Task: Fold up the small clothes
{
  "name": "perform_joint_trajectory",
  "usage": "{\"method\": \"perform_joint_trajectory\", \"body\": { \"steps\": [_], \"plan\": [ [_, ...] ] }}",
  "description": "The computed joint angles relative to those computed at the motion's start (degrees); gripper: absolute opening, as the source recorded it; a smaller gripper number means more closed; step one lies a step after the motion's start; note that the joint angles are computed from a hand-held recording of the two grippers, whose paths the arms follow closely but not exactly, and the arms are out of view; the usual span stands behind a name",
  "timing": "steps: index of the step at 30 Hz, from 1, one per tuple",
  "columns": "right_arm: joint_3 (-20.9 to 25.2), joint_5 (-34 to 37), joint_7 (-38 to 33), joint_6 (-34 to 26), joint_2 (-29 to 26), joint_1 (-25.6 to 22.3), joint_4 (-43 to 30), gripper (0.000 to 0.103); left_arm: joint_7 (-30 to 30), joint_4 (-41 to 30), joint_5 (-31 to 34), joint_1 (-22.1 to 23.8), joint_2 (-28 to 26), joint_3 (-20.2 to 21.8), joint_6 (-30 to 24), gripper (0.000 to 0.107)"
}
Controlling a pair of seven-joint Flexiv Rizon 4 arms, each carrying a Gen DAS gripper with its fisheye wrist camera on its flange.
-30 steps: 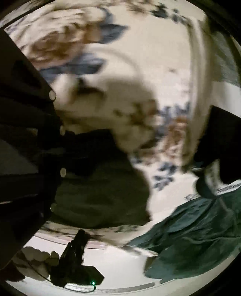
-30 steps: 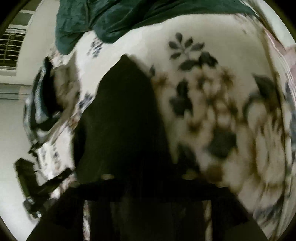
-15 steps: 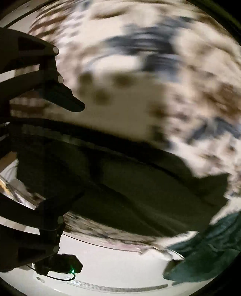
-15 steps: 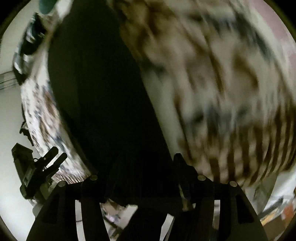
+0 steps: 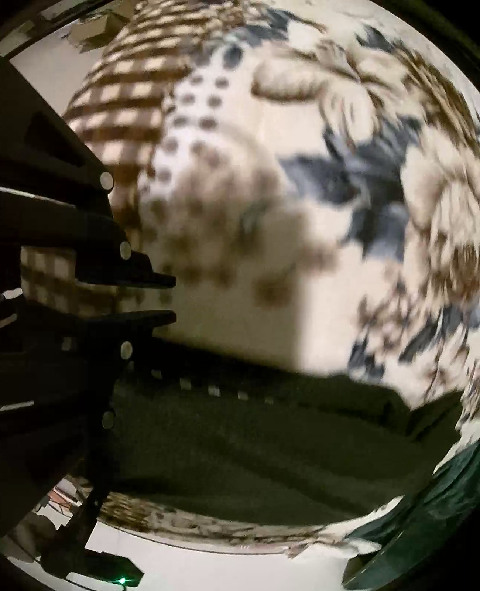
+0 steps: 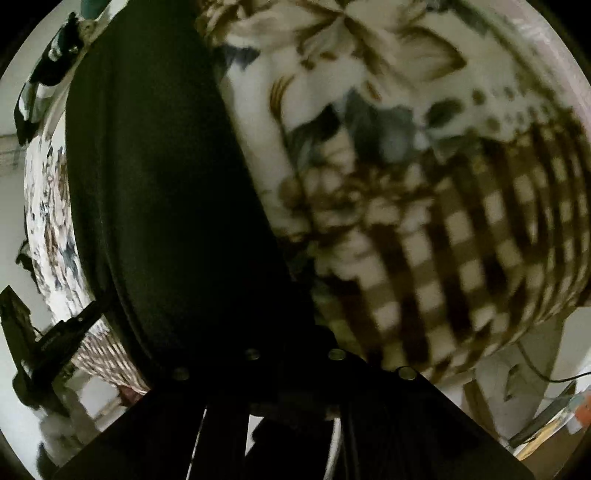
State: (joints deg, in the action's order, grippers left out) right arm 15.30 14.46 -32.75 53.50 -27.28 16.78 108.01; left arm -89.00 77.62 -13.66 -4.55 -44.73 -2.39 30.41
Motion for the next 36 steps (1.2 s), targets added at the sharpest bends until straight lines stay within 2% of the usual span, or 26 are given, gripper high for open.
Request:
{"method": "perform_joint_trajectory", "body": {
  "steps": [2,4,6,7,8,10,12,13,14,15,17,21,25,27,31,33,34,35,36],
  "plan": [
    [0.38,0.45,-1.08,-1.47,-0.07,-0.68,-0.43,0.006,0.75,1.4,-2.29,1.57,0.74,-1.04,-0.5,0.011],
    [3.14,6.88,-5.46,-0.22,0.48,-4.08,0.45,0.007,2.25,3.36,-7.15,3.81,1.28,-3.41,-2.34,0.014],
    [5.66,13.67,-9.91,0.7,0.8,-6.67,0.94,0.019,3.92,5.65,-10.07,4.71,2.08,-4.47,-3.1,0.041],
    [6.1,15.52,-11.64,0.89,1.47,-7.16,1.81,0.037,4.4,6.94,-11.0,4.55,2.5,-4.75,-3.28,0.064],
    [6.09,16.58,-12.48,0.75,1.86,-7.02,2.26,0.047,4.97,8.33,-11.67,4.3,2.95,-4.78,-2.63,0.065],
    [6.88,20.15,-15.13,0.74,1.72,-7.15,2.39,0.047,5.91,9.74,-12.25,3.38,2.97,-5.04,-2.63,0.065],
    [7.36,23.21,-17.08,0.39,1.98,-7.08,3.2,0.047,6.19,10.0,-10.3,1.22,3.02,-4.11,-0.25,0.064],
    [7.06,23.87,-16.89,0.82,1.89,-6.26,3.51,0.046,6.92,11.21,-9.07,0.75,3.87,-3.31,1.69,0.048],
    [6.55,23.92,-15.92,2.19,2.2,-4.94,4.23,0.028,6.44,11.34,-7.86,-0.07,4.04,-2.69,2.55,0.006],
    [5.78,22.87,-14.49,3.85,2.84,-3.29,5.29,0.005,3.99,11.03,-6.47,-0.66,4.21,-1.68,2.64,0.005],
    [3.25,16.49,-9.17,3.68,3.79,0.72,6.34,0.006,1.26,14.73,-10.27,0.91,6.58,-1.65,6.98,0.005],
    [2.37,10.14,-2.85,2.7,7.3,3.67,8.53,0.006,0.17,16.09,-10.93,1.96,7.87,-2.1,7.88,0.005],
    [2.77,9.2,-1.92,0.31,7.36,3.55,8.0,0.006,0.38,13.76,-7.98,1.48,5.87,-1.55,6.08,0.005],
    [2.76,9.18,-0.72,0.68,5.29,4.15,7.12,0.006,0.43,14.18,-6.92,1.22,5.11,-1.37,5.82,0.004],
    [5.18,14.64,-6.36,0.55,2.62,0.21,4.85,0.007,2.69,14.79,-11.55,3.77,4.99,-3.89,5.13,0.006],
    [6.13,17.87,-9.32,0.59,2.99,-1.66,4.51,0.018,4.65,14.15,-14.16,5.02,4.53,-5.21,3.4,0.007],
    [5.88,18.21,-9.63,0.14,3.43,-1.87,4.64,0.031,4.94,13.54,-14.17,5.02,4.15,-5.01,2.48,0.011],
    [5.62,18.7,-9.69,0.72,3.93,-1.8,5.28,0.042,5.86,12.76,-14.55,5.57,3.51,-5.09,1.14,0.023],
    [5.52,19.71,-10.45,1.42,4.11,-2.2,5.69,0.042,6.33,12.08,-14.84,5.64,2.69,-5.12,0.45,0.034]
  ]
}}
